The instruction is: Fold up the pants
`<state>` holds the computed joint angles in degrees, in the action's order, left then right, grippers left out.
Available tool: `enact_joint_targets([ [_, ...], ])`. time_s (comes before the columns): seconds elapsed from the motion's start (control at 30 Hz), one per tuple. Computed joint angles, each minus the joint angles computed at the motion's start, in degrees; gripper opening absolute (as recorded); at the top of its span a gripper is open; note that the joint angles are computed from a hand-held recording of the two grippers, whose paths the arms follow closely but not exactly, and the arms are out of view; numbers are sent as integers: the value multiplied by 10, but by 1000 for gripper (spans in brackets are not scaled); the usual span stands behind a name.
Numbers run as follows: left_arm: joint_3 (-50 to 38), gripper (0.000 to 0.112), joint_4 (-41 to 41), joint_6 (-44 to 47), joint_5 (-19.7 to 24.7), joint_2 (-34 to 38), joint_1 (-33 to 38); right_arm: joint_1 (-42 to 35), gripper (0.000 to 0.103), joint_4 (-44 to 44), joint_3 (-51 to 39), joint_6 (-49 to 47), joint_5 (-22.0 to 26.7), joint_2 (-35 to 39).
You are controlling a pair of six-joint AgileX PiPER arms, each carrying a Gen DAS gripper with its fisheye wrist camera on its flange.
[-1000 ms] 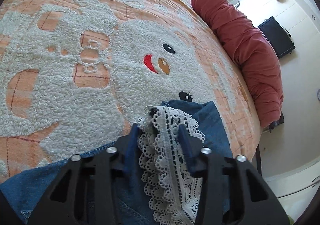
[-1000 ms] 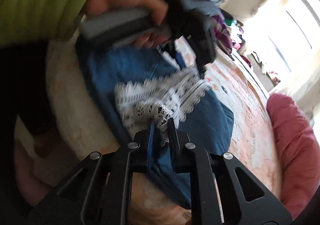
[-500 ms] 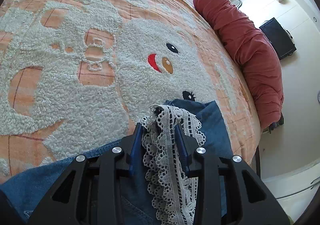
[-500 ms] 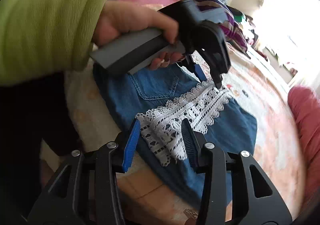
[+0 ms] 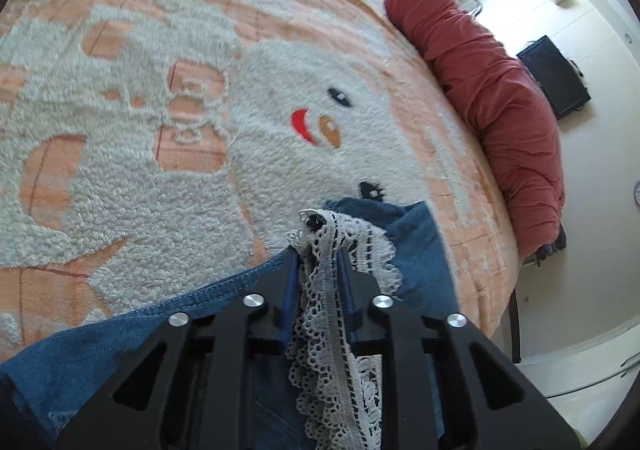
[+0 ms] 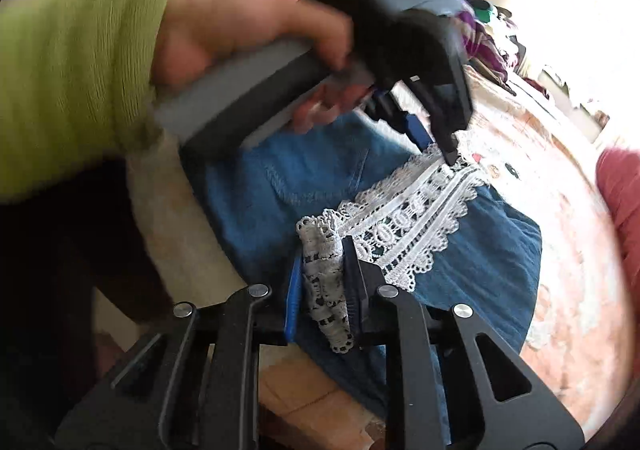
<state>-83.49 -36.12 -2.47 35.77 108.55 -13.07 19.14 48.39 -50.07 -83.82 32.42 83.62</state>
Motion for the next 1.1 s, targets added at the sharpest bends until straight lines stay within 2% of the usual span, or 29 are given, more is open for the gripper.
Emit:
enact_joint_targets([
  [0.1,23,17,12,0,-10,-29,-4,-18,13,23,-1,-29,35,-6],
  [0.23,44,17,99,-70,-7,-45,-16,12,18,14,26,-36,8,-2],
  [0.27,51,17,107,-77,-10,-46,-16,23,20,19,40,-46,-15,-1],
  [0.33,57,23,101,-68,-14,-40,-11,28,26,30,51,-53,-25,-5],
  [0.37,59,31,108,-73,-17,-39,-10,21,32,35,53,-57,-14,-11],
  [0.4,61,32,106,-71,-20,-41,-7,3,40,40,47,-58,20,-16],
  [0.47,69,32,104,-71,-29,-54,-5,-38,43,64,41,-69,77,-32],
  [0.5,72,32,134,-95,-36,-66,-10,-72,45,86,42,-85,107,-47],
  [0.6,84,33,252,-183,-50,-107,-43,-128,46,105,25,-79,121,-53],
  [0.7,103,33,261,-193,-64,-135,-73,-166,46,86,1,-43,113,-30],
  [0.87,122,33,347,-276,-67,-139,-147,-190,46,49,3,-24,98,-5],
  [0.97,135,37,374,-319,-51,-125,-179,-172,46,-27,2,58,55,18],
  [1.03,148,37,436,-377,-49,-120,-202,-193,46,-13,-11,60,84,42],
  [1.1,163,37,487,-430,-60,-125,-216,-201,46,-1,-10,47,91,43],
])
